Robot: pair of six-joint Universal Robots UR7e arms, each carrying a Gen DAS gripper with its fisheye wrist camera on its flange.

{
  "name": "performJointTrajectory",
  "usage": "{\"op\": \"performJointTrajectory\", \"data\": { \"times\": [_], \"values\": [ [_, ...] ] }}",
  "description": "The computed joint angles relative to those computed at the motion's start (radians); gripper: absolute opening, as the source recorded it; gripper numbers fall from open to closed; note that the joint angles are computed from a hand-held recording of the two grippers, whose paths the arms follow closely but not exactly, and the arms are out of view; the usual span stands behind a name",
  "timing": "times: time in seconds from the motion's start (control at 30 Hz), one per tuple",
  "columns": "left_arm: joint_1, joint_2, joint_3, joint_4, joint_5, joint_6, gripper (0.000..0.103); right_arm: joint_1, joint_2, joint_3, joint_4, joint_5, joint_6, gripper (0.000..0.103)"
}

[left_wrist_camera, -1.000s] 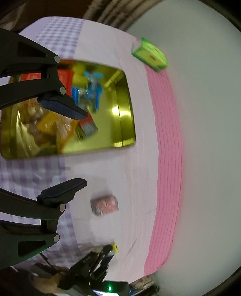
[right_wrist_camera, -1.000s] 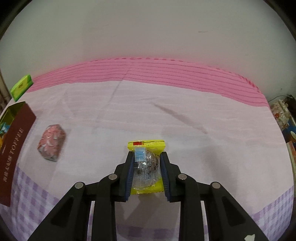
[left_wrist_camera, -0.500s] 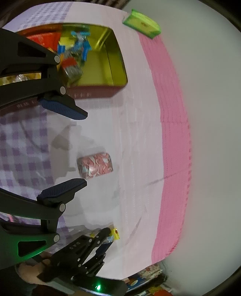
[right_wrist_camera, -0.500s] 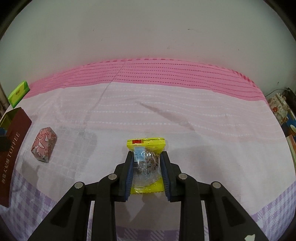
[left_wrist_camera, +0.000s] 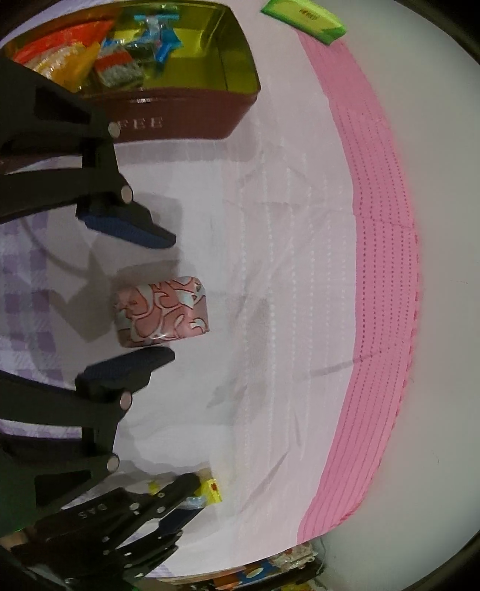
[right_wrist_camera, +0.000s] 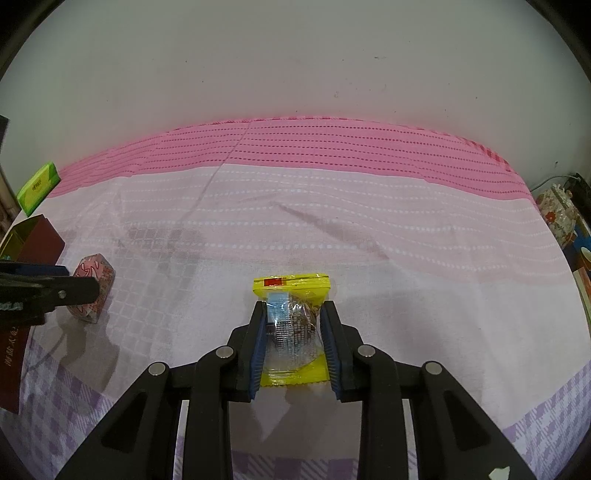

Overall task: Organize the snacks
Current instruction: 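Grasp the pink-patterned block with the left gripper while the right gripper holds the yellow candy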

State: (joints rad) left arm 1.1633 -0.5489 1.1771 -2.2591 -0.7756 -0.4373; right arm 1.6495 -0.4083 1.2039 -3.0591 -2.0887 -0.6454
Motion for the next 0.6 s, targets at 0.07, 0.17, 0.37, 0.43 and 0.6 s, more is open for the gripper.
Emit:
{"op": "performJointTrajectory", "data": {
  "times": [0.07, 0.17, 0.37, 0.43, 0.6],
  "values": [
    [0.006, 0.006, -0.011, 0.003, -0.017, -0.005, 0.048, 0.0, 0.0, 0.0, 0.0, 0.0, 0.001, 0.027],
    [0.005, 0.013, -0.013, -0.019, -0.01, 0.02, 0.038, 0.001, 0.0, -0.001, 0.001, -0.001, 0.0, 0.027],
    [-0.005, 0.005, 0.016, -0.042, -0.001, 0.054, 0.03, 0.001, 0.0, -0.001, 0.002, -0.001, 0.0, 0.027],
    [-0.009, -0.002, 0.034, -0.052, 0.003, 0.061, 0.03, 0.001, 0.0, -0.001, 0.002, -0.001, 0.001, 0.027],
    [-0.015, -0.013, 0.057, -0.064, 0.011, 0.067, 0.03, 0.001, 0.0, -0.001, 0.002, -0.002, 0.0, 0.027]
  ]
}}
